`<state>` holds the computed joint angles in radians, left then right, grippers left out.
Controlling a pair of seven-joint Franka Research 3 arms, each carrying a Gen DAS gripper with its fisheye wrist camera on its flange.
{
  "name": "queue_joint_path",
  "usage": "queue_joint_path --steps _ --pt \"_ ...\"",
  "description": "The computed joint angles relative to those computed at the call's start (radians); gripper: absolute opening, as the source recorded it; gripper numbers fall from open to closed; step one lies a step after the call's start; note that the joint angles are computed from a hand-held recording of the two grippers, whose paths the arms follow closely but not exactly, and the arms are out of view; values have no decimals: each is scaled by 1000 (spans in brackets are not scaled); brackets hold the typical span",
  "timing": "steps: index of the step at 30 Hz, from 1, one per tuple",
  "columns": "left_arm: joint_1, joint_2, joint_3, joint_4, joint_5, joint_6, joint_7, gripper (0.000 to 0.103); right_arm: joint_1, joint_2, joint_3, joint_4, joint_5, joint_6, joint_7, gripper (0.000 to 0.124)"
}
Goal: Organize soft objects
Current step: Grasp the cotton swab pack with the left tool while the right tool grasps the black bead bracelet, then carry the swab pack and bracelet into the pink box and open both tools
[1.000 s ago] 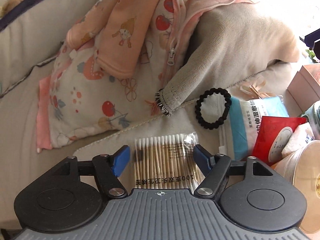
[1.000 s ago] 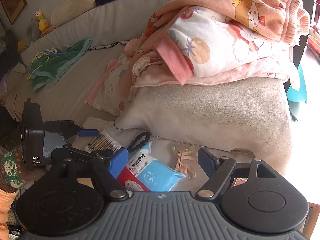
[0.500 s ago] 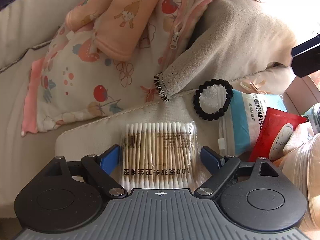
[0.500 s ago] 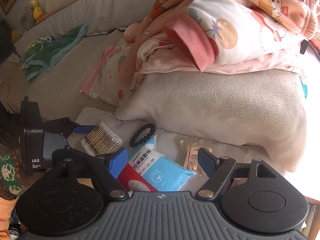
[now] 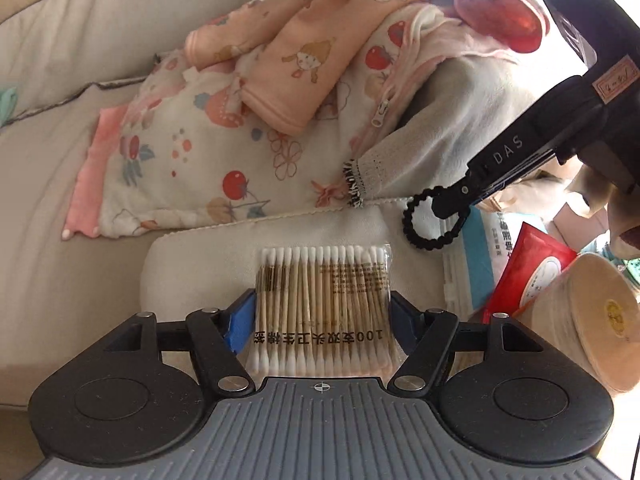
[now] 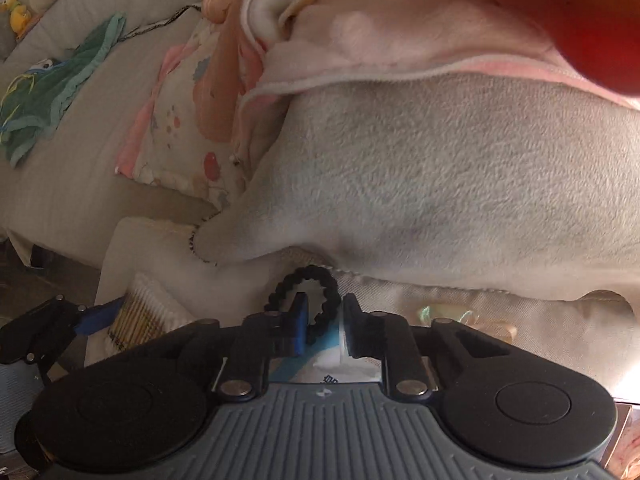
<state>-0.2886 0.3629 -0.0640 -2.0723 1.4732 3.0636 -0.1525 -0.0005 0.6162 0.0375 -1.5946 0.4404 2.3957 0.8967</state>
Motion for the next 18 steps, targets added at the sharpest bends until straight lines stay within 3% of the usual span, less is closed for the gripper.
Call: queue_joint_path --steps 4,9,13,18 --pt "5 -148 -17 -92 116 -24 -174 73 -61 -132 45 -127 104 27 -140 10" --pt "31 -341 -101 -198 110 -96 -168 73 -145 -369 52 -276 356 -35 -406 8" --pt "33 -413 -159 -218 25 -108 -79 73 -179 -535 -12 -361 506 -144 -580 8" --pt "1 -387 -213 -159 -67 -112 26 73 -188 -674 -133 -435 566 -246 -687 8"
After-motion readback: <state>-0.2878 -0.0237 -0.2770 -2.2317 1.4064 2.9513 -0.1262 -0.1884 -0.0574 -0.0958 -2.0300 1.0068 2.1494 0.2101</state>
